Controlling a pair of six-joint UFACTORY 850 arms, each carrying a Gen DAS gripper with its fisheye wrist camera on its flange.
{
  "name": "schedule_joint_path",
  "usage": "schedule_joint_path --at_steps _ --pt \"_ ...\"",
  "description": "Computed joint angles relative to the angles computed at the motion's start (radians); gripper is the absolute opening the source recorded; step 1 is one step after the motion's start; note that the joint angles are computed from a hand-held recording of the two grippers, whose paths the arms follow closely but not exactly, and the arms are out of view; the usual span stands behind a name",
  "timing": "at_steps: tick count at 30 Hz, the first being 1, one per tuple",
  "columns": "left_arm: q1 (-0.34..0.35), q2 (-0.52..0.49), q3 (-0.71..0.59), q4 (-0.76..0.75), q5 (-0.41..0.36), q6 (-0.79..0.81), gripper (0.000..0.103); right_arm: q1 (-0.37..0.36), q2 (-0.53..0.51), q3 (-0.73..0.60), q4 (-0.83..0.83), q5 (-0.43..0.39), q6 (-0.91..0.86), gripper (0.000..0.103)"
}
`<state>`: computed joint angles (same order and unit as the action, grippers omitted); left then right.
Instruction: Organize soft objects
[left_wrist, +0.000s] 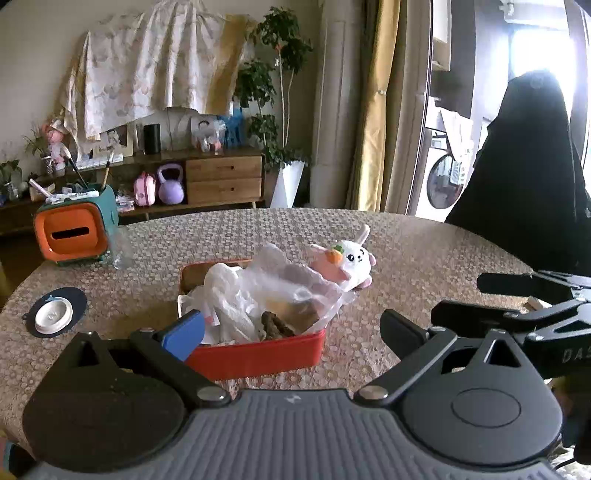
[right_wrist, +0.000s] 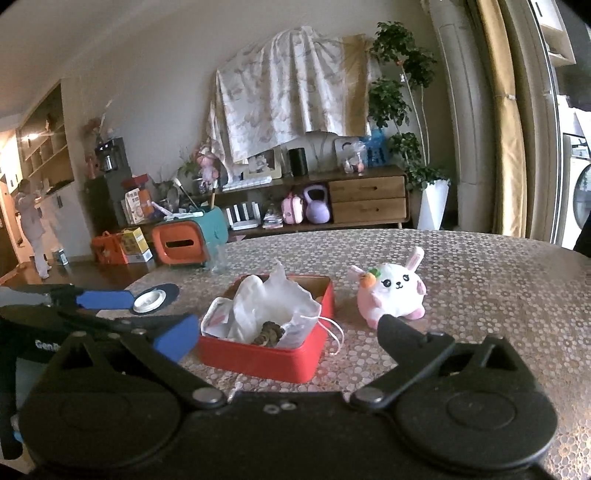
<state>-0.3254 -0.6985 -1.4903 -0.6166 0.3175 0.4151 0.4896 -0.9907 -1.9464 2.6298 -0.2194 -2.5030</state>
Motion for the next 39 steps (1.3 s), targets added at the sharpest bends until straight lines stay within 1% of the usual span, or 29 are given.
schedule_joint_path --at_steps 2,6,8,14,17,19,22,24,26,28,30,34,39 --pt "-0.001 0.0 -0.004 -0.035 -0.007 0.028 0.102 0.0 0.003 0.006 0.013 -0.001 -0.012 0.103" --pt "-0.003 0.005 0.002 -0.028 0.002 0.011 0.102 0.001 0.006 0.008 0.055 -0.001 -0.04 0.103" --pt "-0.005 0.005 0.002 -0.05 0.007 0.033 0.102 0.002 0.01 0.016 0.104 -0.007 -0.092 0.103" --pt "-0.005 0.01 0.012 -0.001 0.017 -0.015 0.102 0.008 0.02 0.036 0.224 -0.029 -0.21 0.103" --pt "-0.007 0.013 0.017 0.009 0.027 -0.019 0.102 0.008 0.023 0.043 0.244 -0.036 -0.231 0.103" --pt "-0.007 0.014 0.02 0.023 0.028 -0.033 0.102 0.01 0.026 0.049 0.29 -0.042 -0.276 0.103" --pt "-0.004 0.017 0.027 0.069 0.028 -0.081 0.102 0.009 0.031 0.059 0.299 -0.051 -0.288 0.103" --pt "-0.004 0.02 0.031 0.092 0.032 -0.105 0.102 0.011 0.034 0.066 0.39 -0.055 -0.379 0.103" --pt "-0.003 0.022 0.034 0.11 0.035 -0.125 0.102 0.011 0.033 0.064 0.421 -0.048 -0.404 0.103" --pt "-0.003 0.022 0.034 0.113 0.031 -0.129 0.102 0.011 0.031 0.06 0.433 -0.04 -0.407 0.103" --pt "-0.003 0.024 0.039 0.127 0.036 -0.149 0.102 0.011 0.028 0.055 0.411 -0.032 -0.38 0.103" --pt "-0.005 0.027 0.043 0.116 0.043 -0.138 0.102 0.015 0.028 0.061 0.456 -0.039 -0.433 0.103" --pt "-0.004 0.029 0.044 0.155 0.039 -0.179 0.102 0.015 0.027 0.06 0.482 -0.038 -0.461 0.103"
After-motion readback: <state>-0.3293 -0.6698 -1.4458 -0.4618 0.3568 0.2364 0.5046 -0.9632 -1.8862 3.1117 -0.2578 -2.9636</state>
